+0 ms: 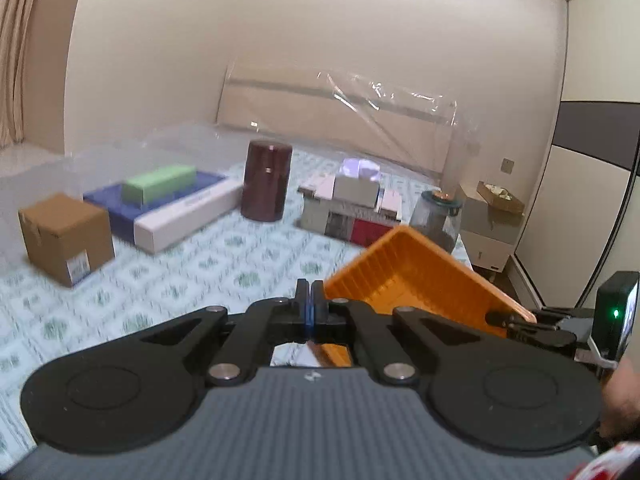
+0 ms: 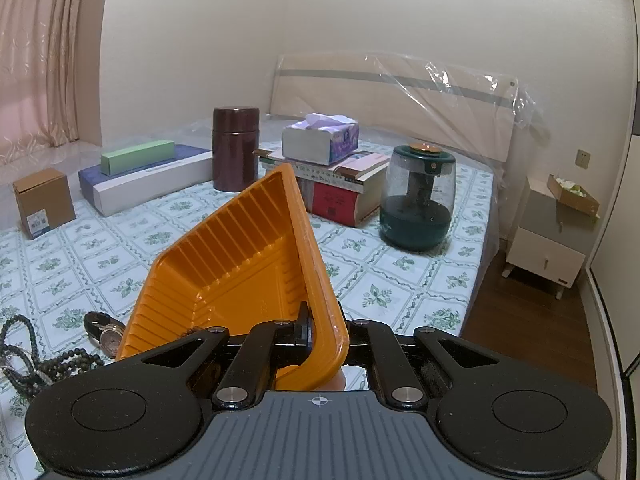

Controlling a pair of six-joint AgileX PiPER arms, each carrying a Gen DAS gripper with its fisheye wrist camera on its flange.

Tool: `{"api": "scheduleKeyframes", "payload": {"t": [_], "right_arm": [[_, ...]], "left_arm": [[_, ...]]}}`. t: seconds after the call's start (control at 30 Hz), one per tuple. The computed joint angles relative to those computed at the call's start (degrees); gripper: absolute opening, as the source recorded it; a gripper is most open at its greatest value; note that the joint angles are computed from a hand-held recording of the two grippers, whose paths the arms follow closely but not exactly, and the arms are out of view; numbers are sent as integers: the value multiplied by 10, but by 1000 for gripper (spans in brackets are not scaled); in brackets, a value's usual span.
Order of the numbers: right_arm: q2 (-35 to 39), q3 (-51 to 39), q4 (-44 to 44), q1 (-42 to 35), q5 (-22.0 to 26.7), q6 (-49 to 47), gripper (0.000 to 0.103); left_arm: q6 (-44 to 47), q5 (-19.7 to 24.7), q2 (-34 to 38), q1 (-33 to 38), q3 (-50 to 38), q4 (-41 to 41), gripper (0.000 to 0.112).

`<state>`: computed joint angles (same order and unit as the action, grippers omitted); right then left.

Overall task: Organize jewelry
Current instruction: 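Grasp the white pearl necklace with the left tool and lift it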

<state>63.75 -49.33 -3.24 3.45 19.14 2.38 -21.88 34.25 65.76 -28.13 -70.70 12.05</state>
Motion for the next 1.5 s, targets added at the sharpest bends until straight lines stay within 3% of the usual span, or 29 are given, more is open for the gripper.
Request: {"api": "scheduleKeyframes", "payload": {"t": [0.23,0.33,0.47,0.63,0.93,1.13,1.17,1.2,1.23,1.5], "right_arm": [[1,-3,-13,5,3,16,8],[1,-3,-11,4,3,13,8],[3,-8,-29,11,7,33,8],[4,-8,-29,9,6,31,8],[4,-4,-11,0,1,11,7],[6,-2,-17,0,-2,17,7],[5,0,-18,-1,-4,18,7],[5,2,-19,-1,-6,18,7],[5,2,-18,-1,-5,17,7],[4,4,-9,-2,-7,8,7]], "left_arm": [[12,22,15,-13,29,13,2],[-56,30,6,-27,82,59,6],[-140,46,-11,-41,153,108,20],[-239,63,-17,-47,222,149,21],[-269,-11,12,-7,263,130,21],[-323,7,48,-41,246,212,20],[-331,16,54,-50,243,227,17],[-333,23,58,-56,241,238,6],[-325,26,58,-57,239,234,2],[-258,15,-2,-23,228,161,2]]}}
